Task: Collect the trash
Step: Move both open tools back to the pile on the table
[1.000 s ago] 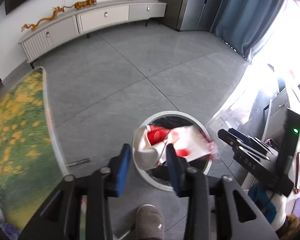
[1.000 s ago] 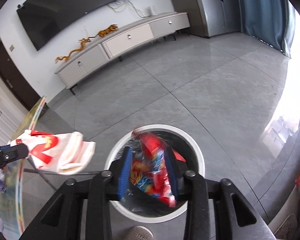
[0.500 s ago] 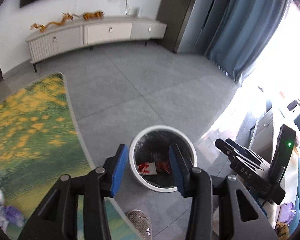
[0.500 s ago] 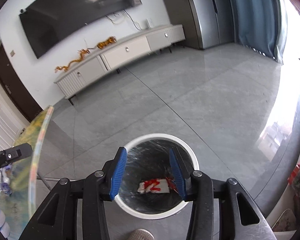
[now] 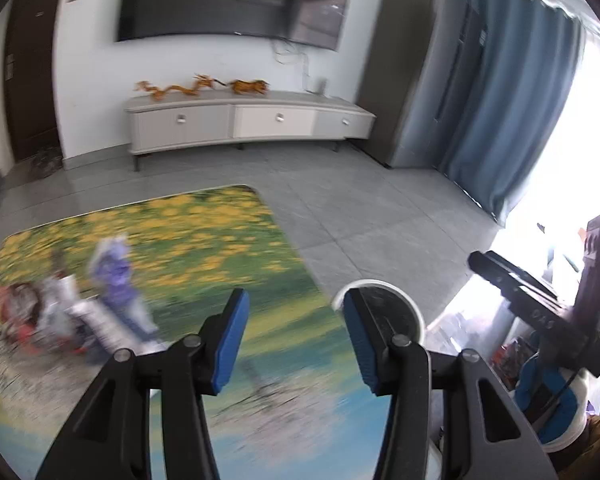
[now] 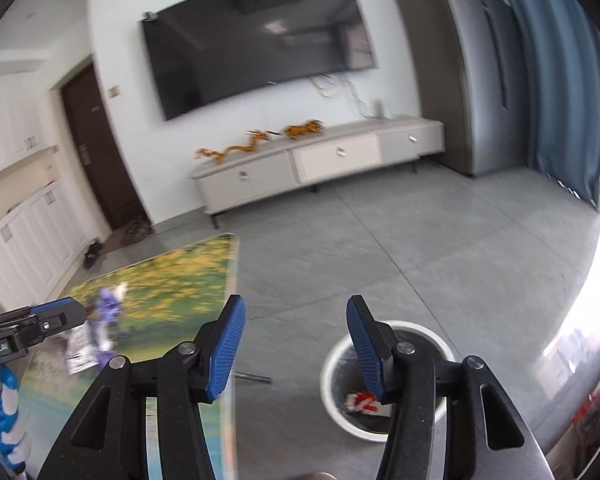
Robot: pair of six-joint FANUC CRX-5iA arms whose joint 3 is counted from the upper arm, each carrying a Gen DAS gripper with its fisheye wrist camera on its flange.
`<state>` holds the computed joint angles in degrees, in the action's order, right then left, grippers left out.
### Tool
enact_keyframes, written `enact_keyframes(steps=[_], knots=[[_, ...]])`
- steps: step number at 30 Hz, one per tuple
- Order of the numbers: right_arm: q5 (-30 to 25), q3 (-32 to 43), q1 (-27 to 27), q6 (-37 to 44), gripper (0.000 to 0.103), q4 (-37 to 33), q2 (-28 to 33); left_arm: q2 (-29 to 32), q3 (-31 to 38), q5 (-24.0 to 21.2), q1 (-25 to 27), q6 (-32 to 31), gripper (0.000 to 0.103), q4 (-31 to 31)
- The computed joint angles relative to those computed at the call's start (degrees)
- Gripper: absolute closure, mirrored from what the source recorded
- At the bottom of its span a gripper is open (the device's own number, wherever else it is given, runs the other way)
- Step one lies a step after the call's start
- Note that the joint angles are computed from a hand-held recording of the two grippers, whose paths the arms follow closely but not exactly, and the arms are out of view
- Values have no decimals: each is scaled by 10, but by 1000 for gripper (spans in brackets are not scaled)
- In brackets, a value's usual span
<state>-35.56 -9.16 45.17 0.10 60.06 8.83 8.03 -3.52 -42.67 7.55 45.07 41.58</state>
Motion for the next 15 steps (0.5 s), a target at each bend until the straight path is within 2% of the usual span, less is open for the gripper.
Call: enact_keyframes(steps=[6, 10, 15], knots=[[15, 46, 35, 44, 51, -5, 24, -60, -79, 26, 77, -51, 51, 48], [27, 76, 50, 84, 51, -22, 43, -77, -105, 18, 131, -54, 49, 65], [30, 147, 73, 222, 48, -113, 86, -81, -117, 16, 185, -52, 49, 64]])
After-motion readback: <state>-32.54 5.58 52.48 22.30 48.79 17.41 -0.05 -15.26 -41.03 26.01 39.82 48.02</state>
